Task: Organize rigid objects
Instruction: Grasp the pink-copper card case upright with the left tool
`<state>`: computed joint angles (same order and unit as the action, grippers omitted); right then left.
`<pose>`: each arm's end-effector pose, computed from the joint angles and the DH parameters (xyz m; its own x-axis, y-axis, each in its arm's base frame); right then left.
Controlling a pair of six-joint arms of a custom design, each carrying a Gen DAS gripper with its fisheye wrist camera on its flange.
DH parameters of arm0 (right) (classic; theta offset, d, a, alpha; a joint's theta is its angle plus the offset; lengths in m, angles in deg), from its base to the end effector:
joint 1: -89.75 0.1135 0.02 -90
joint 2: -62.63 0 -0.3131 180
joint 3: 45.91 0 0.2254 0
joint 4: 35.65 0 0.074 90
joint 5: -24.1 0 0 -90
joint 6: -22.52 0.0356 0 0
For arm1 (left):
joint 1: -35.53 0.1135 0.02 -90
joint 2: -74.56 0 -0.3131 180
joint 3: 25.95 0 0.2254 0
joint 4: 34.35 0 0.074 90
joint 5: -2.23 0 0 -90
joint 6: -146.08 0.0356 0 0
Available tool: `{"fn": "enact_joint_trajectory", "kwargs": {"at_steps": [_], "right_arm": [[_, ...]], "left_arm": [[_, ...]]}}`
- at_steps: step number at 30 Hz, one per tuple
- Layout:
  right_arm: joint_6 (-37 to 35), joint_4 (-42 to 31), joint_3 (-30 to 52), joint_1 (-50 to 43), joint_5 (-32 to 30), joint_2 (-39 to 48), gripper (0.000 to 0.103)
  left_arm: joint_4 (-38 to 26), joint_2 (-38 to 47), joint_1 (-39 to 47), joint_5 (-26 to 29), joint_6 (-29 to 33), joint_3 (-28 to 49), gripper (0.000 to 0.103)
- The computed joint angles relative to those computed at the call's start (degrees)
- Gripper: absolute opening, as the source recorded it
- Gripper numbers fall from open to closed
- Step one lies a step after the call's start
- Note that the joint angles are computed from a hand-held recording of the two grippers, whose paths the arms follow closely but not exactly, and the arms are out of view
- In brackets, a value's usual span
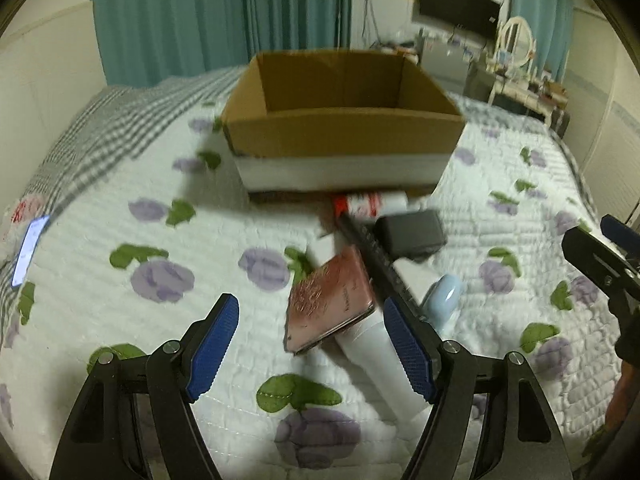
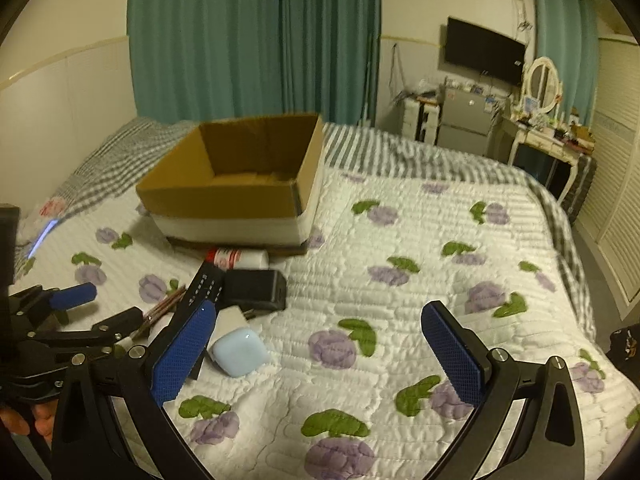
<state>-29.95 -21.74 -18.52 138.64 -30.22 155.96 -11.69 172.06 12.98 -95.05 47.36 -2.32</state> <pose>0.1428 0.1321 0.1391 -0.6402 0.0190 -0.7680 0.0175 0.9998 0.0102 0.1790 -0.0695 0.1222 -0.7581 0.1520 -0.6342 0.1944 0.9809 0.0027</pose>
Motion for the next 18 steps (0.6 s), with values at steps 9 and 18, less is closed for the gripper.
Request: {"fn": "enact_joint_trajectory", "kwargs": {"at_steps": [9, 18], "right_arm": [[-3.04, 7.00, -0.84, -1.50, -3.57, 5.22, 0.103], [-3.34, 10.23, -2.64, -2.96, -6.31, 6.16, 0.103]], "left_arm": [[-1.61, 6.62, 0.55, 3.60, 0.63, 2.09, 0.076], [-4.98, 5.71, 0.22, -0.29, 0.53, 4.89, 0.075]]}}
